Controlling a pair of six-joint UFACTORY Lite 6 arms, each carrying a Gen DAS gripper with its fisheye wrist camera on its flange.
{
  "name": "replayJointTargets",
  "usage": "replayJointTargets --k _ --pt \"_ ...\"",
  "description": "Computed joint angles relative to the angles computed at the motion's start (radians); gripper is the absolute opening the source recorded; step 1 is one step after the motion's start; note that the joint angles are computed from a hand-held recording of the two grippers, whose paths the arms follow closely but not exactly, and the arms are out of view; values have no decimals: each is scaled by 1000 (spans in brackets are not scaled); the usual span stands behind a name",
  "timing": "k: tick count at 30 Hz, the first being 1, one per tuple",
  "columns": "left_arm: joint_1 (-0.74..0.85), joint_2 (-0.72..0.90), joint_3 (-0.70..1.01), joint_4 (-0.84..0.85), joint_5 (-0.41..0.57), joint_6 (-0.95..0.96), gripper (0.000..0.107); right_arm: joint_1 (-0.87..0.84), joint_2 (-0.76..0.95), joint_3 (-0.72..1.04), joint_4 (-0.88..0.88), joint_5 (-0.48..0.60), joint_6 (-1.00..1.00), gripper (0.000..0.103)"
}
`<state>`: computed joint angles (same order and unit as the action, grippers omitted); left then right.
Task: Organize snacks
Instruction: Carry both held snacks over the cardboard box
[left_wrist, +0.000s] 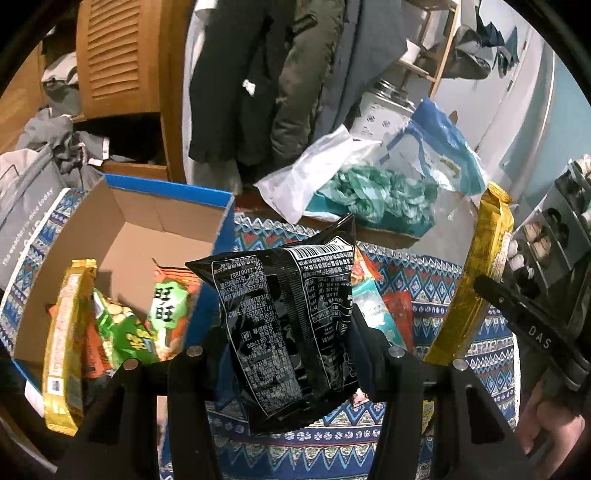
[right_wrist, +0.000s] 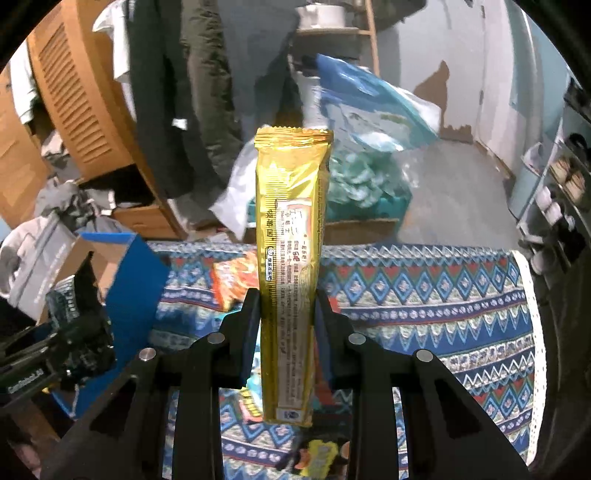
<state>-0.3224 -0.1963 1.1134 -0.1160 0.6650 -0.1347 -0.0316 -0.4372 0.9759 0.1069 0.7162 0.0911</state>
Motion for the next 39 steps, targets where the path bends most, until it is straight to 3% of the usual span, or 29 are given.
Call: replayJointTargets --k 9,21,39 --pt "114 -70 -1 -51 38 98 54 217 52 120 -106 32 188 27" --pt "393 -101 37 -227 117 360 54 495 246 346 -227 41 387 27" --pt "756 -17 96 -421 207 672 54 716 597 726 -233 74 467 27"
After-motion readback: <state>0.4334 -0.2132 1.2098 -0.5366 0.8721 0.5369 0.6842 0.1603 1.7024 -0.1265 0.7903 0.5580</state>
